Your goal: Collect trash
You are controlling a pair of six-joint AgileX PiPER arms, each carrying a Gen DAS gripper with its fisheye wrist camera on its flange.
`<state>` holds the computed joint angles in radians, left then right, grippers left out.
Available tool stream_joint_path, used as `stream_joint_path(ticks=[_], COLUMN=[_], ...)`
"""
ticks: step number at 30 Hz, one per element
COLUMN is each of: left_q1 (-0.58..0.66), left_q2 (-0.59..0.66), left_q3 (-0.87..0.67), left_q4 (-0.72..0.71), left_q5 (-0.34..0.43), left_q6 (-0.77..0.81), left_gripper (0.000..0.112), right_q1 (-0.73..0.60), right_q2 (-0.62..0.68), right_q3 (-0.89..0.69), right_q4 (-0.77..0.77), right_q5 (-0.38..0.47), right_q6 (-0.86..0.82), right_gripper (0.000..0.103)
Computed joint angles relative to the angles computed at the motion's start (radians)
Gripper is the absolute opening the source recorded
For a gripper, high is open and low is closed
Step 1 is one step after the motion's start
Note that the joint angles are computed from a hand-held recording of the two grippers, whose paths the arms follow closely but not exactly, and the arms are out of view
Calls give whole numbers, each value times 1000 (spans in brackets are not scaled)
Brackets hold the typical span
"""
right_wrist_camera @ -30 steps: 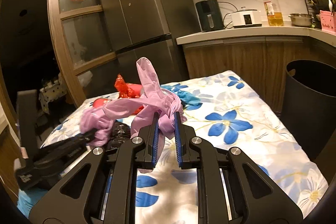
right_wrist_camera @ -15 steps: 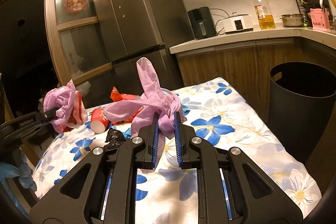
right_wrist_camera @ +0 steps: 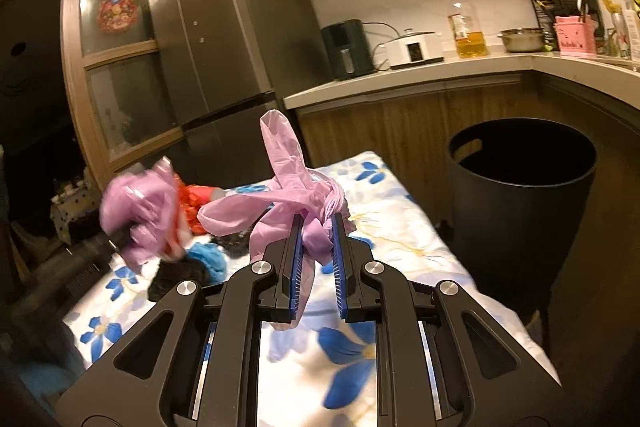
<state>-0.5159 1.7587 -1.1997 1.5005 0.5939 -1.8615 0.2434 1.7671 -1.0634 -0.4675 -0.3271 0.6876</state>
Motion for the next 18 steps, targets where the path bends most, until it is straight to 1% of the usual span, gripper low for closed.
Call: stream_joint_path(ticks=[4,5,6,8,10,14,15,16,18], left_q1=[41,48,54,58,52,56,55,49,39], left_q2=[43,49,57,62,64,50,45,41,39], left_q3=[21,21,17,21,25,47,55,68,80], left_q4=[69,62,23,0,10,-2,15,47,53], left_q5=[-183,-209,-232,-246,-242,-284,-292,-292,-287], left_q6=[-70,-56,-4,29,15,29,18,-12,-22], left_gripper=[12,13,15,21,27,28,33,41,46], right_q1=[-19,-23,-27,-32,-31,-36,-37,-39,-50], right_q2=[-8,-9,-9,-4,-4,-8,-10,-12,-15], right_q3=[11,15,15,13,18,21,25,29,42], right_q4=[22,26,22,4,5,-16,-9,-15,-31], right_q5=[2,-1,-2,-5,-10,-16,-18,-20,-34], right_q6=[-11,-13,-8,16,18,39,32,39,55], right_gripper=[14,14,14,14,14,14,14,14,14])
